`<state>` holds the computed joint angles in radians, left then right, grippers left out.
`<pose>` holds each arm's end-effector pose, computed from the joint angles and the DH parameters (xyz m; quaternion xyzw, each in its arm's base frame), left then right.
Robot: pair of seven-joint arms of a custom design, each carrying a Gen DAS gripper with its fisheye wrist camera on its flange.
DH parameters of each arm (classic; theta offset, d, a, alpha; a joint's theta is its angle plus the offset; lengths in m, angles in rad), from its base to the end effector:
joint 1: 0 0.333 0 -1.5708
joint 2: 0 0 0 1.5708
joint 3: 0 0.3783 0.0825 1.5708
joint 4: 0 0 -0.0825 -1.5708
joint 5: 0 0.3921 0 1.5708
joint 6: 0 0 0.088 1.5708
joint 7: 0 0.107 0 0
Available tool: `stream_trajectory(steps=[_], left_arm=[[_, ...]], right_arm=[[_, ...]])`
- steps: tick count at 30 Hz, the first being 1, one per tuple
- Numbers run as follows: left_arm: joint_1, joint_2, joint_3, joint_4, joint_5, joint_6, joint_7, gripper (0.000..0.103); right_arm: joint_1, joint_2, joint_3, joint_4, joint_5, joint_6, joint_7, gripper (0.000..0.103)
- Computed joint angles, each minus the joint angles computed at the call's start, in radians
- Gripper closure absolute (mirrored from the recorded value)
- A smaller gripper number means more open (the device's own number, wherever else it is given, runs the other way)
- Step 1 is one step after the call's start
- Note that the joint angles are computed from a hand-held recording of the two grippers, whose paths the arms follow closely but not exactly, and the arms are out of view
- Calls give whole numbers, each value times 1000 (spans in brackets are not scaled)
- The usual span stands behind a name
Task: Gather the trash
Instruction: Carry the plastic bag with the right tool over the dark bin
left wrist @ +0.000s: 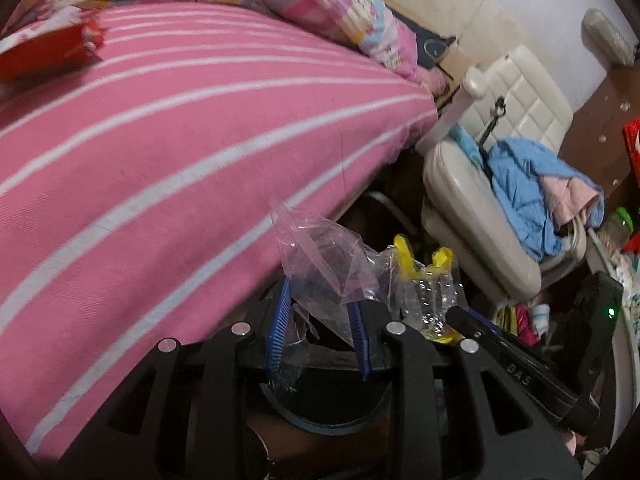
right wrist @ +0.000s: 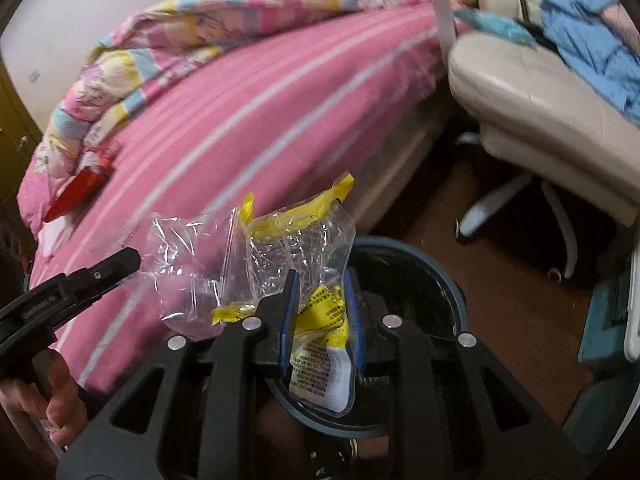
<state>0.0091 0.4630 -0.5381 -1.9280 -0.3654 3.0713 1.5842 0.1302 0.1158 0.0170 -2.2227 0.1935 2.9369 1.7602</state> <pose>0.6409 -0.2825 0.4047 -0.6376 0.6700 -0.3797 0.0193 0.5926 0.0751 0.4466 -0.5968 0.7453 -0.1309 0.2667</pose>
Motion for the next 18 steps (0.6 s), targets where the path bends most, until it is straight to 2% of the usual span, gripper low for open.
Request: stream_trajectory(steps=[9, 14, 18], left_arm=[[-169, 54, 162, 90, 132, -106, -46, 75], [-202, 97, 184, 143, 169, -159, -53, 75], [-196, 131, 171, 179, 157, -195, -52, 75]], right_arm=[[-36, 65, -7, 34, 44, -144, 6, 76], [-52, 88, -11, 47, 61, -194, 5, 71], [-68, 102, -13, 54, 90, -234, 7, 66]])
